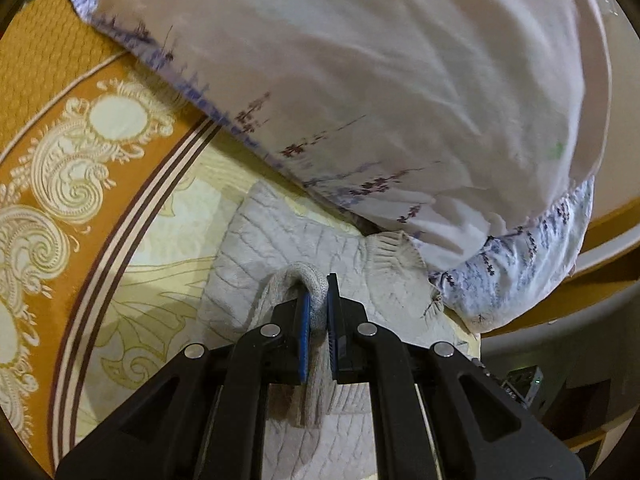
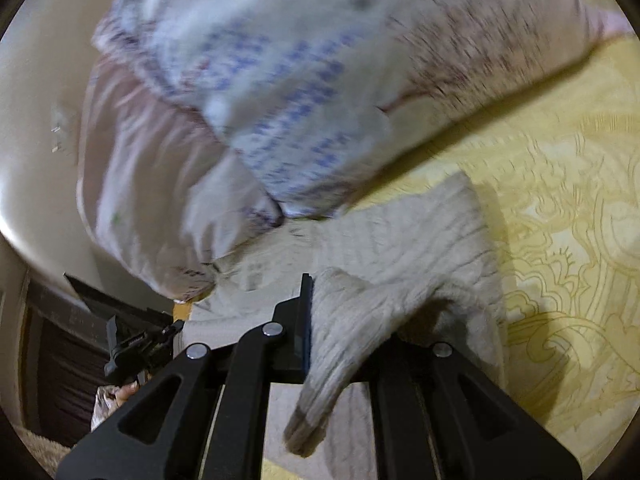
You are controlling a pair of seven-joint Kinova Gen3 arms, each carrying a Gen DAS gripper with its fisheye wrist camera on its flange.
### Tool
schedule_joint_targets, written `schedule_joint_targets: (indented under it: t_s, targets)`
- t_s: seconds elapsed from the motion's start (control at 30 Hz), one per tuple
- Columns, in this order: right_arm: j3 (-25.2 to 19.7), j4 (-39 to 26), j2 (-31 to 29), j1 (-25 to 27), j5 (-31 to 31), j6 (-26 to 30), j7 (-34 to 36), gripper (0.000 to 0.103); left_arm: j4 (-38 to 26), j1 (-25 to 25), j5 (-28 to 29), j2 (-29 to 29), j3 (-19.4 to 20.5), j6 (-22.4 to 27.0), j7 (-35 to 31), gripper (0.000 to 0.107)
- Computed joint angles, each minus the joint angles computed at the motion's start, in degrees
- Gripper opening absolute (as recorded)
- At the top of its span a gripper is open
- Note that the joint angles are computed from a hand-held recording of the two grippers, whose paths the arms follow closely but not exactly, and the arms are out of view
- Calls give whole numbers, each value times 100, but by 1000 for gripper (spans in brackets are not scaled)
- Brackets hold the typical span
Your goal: Fold small clothes
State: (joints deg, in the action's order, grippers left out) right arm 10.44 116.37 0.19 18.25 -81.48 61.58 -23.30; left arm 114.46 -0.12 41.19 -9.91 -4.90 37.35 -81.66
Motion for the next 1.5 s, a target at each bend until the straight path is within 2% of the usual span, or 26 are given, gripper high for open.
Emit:
schedule_joint_targets:
  t_s: [0.1,0.27,0.33,0.43,0.5,0.57,0.67,0.77,0.87,0.97,1.0,1.07,1.1,1.17,1.2,1.27,1.37,1.5]
  targets:
    - [-67,-214,177,-55,129,-79,-405,13,-21,3,100,80,-32,22,-50,7]
    - [-217,-617,435,-42,97,65,-1003,53,23,-106,978,287,-225,127,-527,7]
    - [-278,-673,406,-64,3,-52,-1051,61,17,-214,1250,381,-222,191,-625,7]
    - [-299,-713,290,-102,14,-229,-1146,62,66,-365,1608,443,-177,247,-783,11]
    - [-264,-685,169,-104,79,-302,-1150,62,146,-445,1810,395,-167,254,-948,20]
    - [-206,-565,-97,-122,232,-544,-1085,62,181,-563,1785,301,-58,203,-934,24]
    - [-51,-381,-453,-150,546,-839,-1071,62,162,-1268,1167,-31,684,-15,-393,56]
    - [161,-172,-755,-196,909,-1044,-1000,62,-9,-2064,468,-277,1480,184,-167,56]
    - [288,22,-1041,-287,1443,-1297,-1047,59,-284,-2761,-231,-477,2277,687,-274,56]
    - [328,207,-1253,-407,1925,-1550,-1189,59,-487,-3259,-930,-659,3059,1034,-84,55]
    - [332,265,-1289,-468,2007,-1640,-1227,59,-501,-3296,-1163,-703,3204,1115,-8,54]
    - [410,345,-1324,-573,2171,-1695,-1298,51,-547,-3050,-1629,-625,3289,1121,321,50]
    - [465,369,-1320,-644,2207,-1694,-1298,46,-536,-2785,-1837,-558,3195,1095,481,44]
    - [490,420,-1357,-789,2379,-1778,-1311,30,-522,-2254,-2271,-437,3013,1023,874,38]
    - [377,459,-1426,-830,2475,-1947,-1378,28,-492,-1989,-2487,-405,2902,972,1070,27]
    - [365,582,-1595,-1026,2585,-2228,-1362,11,-445,-1458,-2758,-333,2592,890,1412,14]
    - [417,659,-1777,-1222,2730,-2424,-1411,10,-331,-661,-2959,-371,1977,727,1760,10]
    - [649,741,-2005,-1484,2827,-2491,-1512,9,-384,392,-3386,-351,1208,804,2102,9]
